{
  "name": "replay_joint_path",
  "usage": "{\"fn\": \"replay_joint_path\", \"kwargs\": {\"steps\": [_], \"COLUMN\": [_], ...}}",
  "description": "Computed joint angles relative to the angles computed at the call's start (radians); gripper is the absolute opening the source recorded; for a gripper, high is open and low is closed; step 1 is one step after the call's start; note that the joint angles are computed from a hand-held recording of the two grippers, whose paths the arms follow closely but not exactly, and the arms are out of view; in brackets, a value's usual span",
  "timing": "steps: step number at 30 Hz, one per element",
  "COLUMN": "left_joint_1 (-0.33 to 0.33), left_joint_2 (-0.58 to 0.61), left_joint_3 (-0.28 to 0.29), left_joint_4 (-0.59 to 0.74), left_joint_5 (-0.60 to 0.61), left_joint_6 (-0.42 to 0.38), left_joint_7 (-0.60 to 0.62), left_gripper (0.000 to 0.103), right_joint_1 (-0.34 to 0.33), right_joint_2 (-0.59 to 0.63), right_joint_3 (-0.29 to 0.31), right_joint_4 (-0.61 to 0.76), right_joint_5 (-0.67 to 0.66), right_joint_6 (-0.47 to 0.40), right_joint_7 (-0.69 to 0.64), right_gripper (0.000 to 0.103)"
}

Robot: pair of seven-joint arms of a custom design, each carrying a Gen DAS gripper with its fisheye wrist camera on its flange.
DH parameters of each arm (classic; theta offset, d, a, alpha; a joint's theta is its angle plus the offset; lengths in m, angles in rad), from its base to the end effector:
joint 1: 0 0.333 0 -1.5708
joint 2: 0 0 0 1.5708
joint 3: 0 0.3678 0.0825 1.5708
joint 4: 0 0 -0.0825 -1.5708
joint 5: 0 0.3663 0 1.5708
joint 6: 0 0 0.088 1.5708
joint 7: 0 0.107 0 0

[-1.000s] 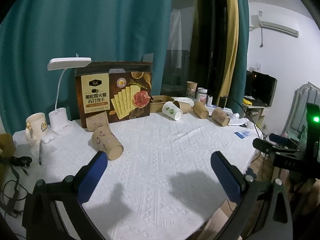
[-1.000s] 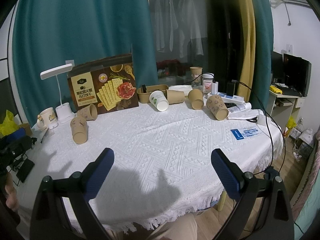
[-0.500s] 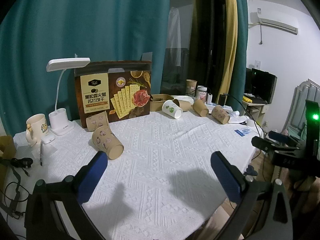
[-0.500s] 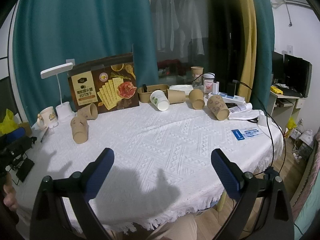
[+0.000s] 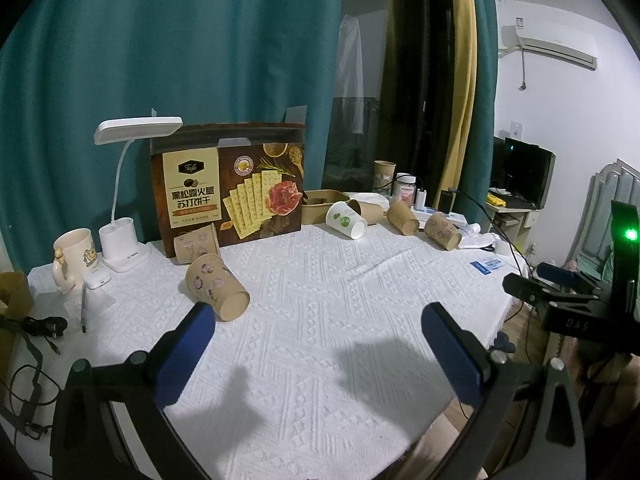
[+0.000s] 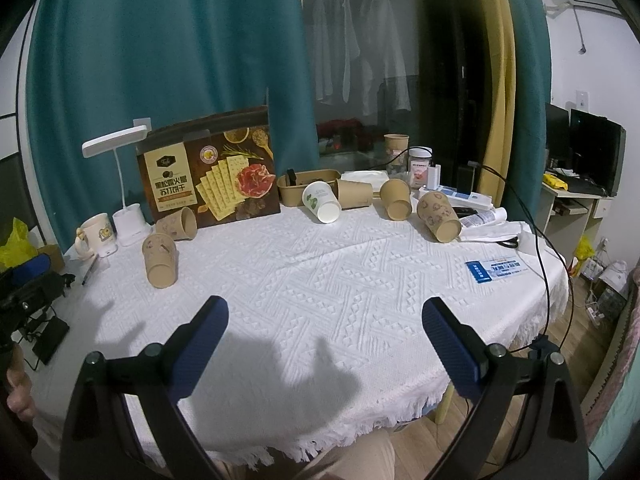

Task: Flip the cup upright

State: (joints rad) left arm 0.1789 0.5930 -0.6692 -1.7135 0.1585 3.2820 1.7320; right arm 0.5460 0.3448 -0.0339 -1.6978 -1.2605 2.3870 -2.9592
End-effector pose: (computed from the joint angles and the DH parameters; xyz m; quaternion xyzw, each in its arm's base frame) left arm 0.6833 -0.2447 0.4927 -0.4251 0.7323 -0.4819 0.2254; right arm 0.6021 0.3321 0.4932 -0.4807 0.7238 -0.4007 0.2907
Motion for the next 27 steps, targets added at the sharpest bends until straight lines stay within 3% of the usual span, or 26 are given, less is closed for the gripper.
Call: {"fn": "replay_joint_path", "kwargs": {"steps": [16, 27], "left_joint_1": [-0.006, -0.078], "left_joint_2": [0.002, 0.021], "left_joint_3": [0.012, 0.087], "left_joint_4": [0.016, 0.072], "left_joint_5": [-0.008, -0.037], "left_joint_6": [-0.010, -0.035], "left_joint_7": [0.003, 0.008], "left_gripper": [0.103, 0.103], "right_joint_1": [-0.002, -0.013], "right_joint_2": [0.019, 0.058], "right_joint_3": [-0.004, -0.027], "right_joint_4": [0.021, 0.056], "right_joint_5": [0.013, 0.054], "right_joint_6": [0.008, 0.040], "right_joint_7": [-0.020, -0.058], "right_gripper": [0.096, 0.096]}}
